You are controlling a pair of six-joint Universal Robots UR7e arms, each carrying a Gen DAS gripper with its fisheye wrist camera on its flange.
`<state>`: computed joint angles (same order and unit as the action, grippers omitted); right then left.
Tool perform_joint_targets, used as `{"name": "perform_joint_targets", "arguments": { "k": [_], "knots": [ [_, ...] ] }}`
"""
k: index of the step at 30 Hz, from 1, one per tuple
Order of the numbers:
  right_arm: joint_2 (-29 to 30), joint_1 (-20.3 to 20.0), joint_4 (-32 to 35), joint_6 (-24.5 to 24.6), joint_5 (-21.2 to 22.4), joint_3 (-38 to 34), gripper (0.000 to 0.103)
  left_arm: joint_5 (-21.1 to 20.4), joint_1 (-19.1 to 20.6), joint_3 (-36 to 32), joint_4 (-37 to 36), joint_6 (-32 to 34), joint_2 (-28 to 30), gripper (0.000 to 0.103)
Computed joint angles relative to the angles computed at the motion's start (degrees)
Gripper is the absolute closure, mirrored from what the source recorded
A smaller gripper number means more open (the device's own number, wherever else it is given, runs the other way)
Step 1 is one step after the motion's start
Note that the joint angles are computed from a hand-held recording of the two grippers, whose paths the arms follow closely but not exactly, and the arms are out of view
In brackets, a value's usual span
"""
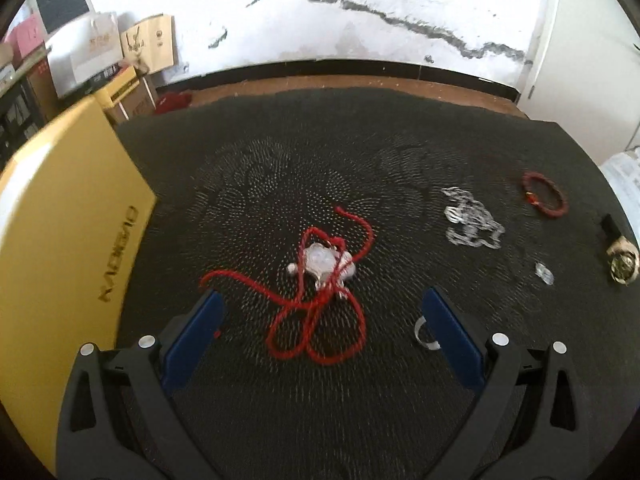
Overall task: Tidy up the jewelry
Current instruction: 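Lower the left tool onto the red cord pendant and close it, then grasp the gold watch with the right tool while the left tool carries the red cord pendant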
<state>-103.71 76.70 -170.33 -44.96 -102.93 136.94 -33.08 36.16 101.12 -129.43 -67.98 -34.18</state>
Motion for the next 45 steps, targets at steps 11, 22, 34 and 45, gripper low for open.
{"name": "perform_joint_targets", "arguments": {
  "k": [11,22,34,45],
  "knots": [
    [1.83,-0.58,1.23,1.03,-0.36,-1.77,0.006,1.58,1.64,-0.27,-3.74,1.83,2.03,0.006],
    [2.19,-0.2,-0.12,0.25,-0.96,-1.26,0.006,2.88,0.53,0.2,-3.66,4.56,1.54,0.064],
    [2.24,-3.9,3.95,-2.15,-0.3,-3.97,0.006,2.72,-3.39,1.73,5.36,-3.26,-3.85,0.064],
    [12.93,-4.58,0.91,-6.8,-7.69,-10.71,0.006,-0.59,-10.62,4.38,10.18,-5.54,-8.64,0.064]
  ]
}}
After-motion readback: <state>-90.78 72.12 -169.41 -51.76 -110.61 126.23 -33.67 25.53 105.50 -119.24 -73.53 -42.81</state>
